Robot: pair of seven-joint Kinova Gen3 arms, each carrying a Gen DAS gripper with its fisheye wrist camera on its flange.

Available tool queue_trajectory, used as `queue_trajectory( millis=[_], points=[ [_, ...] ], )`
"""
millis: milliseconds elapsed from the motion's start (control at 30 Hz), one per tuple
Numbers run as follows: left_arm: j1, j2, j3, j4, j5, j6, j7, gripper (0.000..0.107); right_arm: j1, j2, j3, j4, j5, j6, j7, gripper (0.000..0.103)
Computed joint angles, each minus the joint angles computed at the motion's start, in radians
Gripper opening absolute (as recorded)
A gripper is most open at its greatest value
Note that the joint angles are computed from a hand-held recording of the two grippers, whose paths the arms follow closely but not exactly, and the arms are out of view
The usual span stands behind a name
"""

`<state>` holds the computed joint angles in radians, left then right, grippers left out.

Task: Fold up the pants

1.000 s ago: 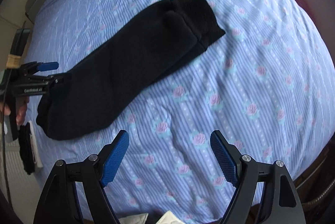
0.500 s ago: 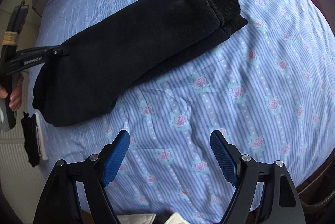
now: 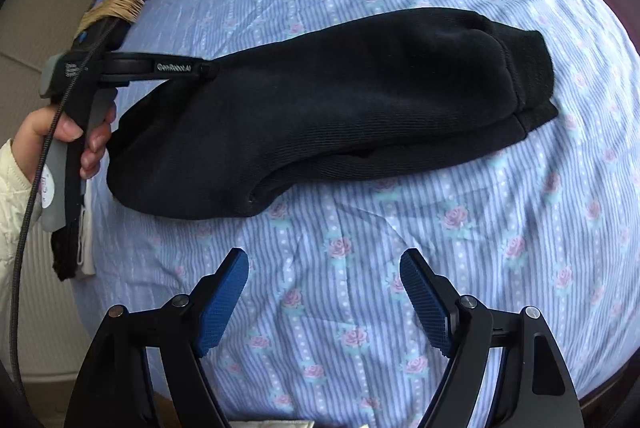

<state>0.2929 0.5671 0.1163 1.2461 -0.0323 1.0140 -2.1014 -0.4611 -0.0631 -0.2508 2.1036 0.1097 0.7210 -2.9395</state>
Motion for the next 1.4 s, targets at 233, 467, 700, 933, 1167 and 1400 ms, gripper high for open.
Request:
queue_trajectory(
  millis=[233,467,700,933,1167,1400],
  points=[
    [-0.252,-0.263,-0.022,0.311,0.253,-0.101,-0.118,0.070,0.142,0.035,-0.139,0.010,-0.023,-0.123,0.210,0.076],
    [-0.509,-0.119,-0.050,0.345,0.488,0.093,0.142,0.069,0.411,0.169,-0.332,-0.031,-0.133,-0.237,0.494,0.071],
    [-0.559,-0.028,-0.025,0.361,0.650,0.065,0.177,0.069,0.512,0.287,-0.344,-0.083,-0.327,-0.242,0.779,0.066],
    [-0.483,0.023,-0.014,0.221,0.575,0.067,0.285,0.029,0.254,0.243,-0.020,-0.083,-0.511,-0.248,0.946,0.066],
    [-0.451,0.008,-0.006,0.154,0.516,0.067,0.331,0.027,0.110,0.235,0.096,-0.119,-0.400,-0.258,0.891,0.066],
    [-0.480,0.046,0.004,0.141,0.515,0.105,0.318,0.028,0.320,0.341,-0.083,-0.071,-0.607,-0.370,0.999,0.068]
  ],
)
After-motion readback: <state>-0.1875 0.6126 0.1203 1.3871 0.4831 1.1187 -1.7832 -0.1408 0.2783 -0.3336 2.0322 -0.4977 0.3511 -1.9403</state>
